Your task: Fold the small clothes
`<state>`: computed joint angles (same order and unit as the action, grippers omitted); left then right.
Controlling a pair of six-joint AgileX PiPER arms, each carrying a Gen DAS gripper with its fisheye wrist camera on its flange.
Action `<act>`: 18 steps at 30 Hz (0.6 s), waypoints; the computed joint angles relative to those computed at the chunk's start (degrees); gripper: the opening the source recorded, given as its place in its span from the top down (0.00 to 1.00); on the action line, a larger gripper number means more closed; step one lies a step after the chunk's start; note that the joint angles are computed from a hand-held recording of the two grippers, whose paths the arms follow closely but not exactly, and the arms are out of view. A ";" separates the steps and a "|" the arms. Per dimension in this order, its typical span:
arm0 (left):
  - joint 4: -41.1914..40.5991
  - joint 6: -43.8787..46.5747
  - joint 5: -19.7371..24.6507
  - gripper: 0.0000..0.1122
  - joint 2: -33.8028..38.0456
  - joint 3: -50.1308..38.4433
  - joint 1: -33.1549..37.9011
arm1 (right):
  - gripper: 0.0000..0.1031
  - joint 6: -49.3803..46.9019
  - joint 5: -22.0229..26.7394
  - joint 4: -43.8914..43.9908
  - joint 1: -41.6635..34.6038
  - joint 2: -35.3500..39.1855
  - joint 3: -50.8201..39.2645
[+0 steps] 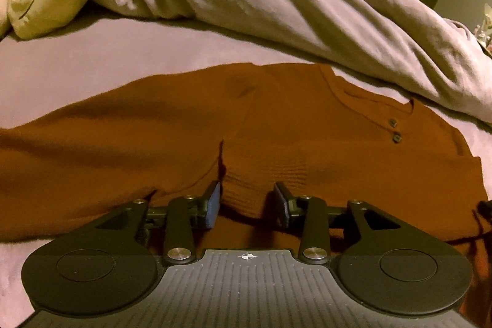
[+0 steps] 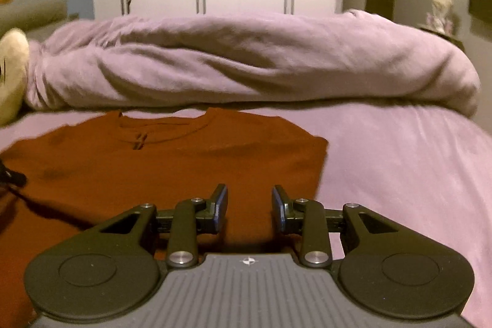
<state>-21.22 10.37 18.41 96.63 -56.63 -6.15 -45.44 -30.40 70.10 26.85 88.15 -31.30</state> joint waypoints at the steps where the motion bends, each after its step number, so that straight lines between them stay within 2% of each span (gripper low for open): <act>1: 0.55 -0.26 -0.26 0.64 -0.05 0.05 -0.28 | 0.71 -3.34 0.37 1.94 -0.39 2.31 -1.80; 3: -0.09 1.13 -0.32 0.64 -0.01 -0.14 -0.72 | 0.74 -12.31 -0.75 7.85 -0.05 6.21 -4.07; 6: -1.15 2.67 -0.69 0.63 0.08 -0.12 -1.41 | 0.74 -20.18 -10.05 11.74 3.85 10.29 -4.49; 7: -0.50 1.85 -1.14 0.62 0.34 -0.10 -1.76 | 0.74 -20.55 -10.95 12.14 3.44 10.51 -4.04; 9: 3.16 -2.47 -1.43 0.59 1.29 -0.53 -2.58 | 0.73 -18.01 -9.19 9.51 1.85 9.39 -2.50; 13: 1.62 -3.17 -1.20 0.54 1.18 -0.37 -2.02 | 0.73 -24.76 -14.30 14.64 5.76 12.33 -5.15; 15: -5.02 2.77 -0.10 0.46 -0.35 0.35 0.02 | 0.71 -26.01 -14.66 16.22 6.57 11.94 -5.79; 17: -6.81 4.60 -0.81 0.32 -2.37 2.11 1.96 | 0.71 -25.03 -14.21 16.75 7.53 9.67 -4.26; 18: -8.32 6.21 -1.14 0.31 -3.58 3.39 3.53 | 0.71 -24.37 -14.33 16.69 8.26 8.89 -3.19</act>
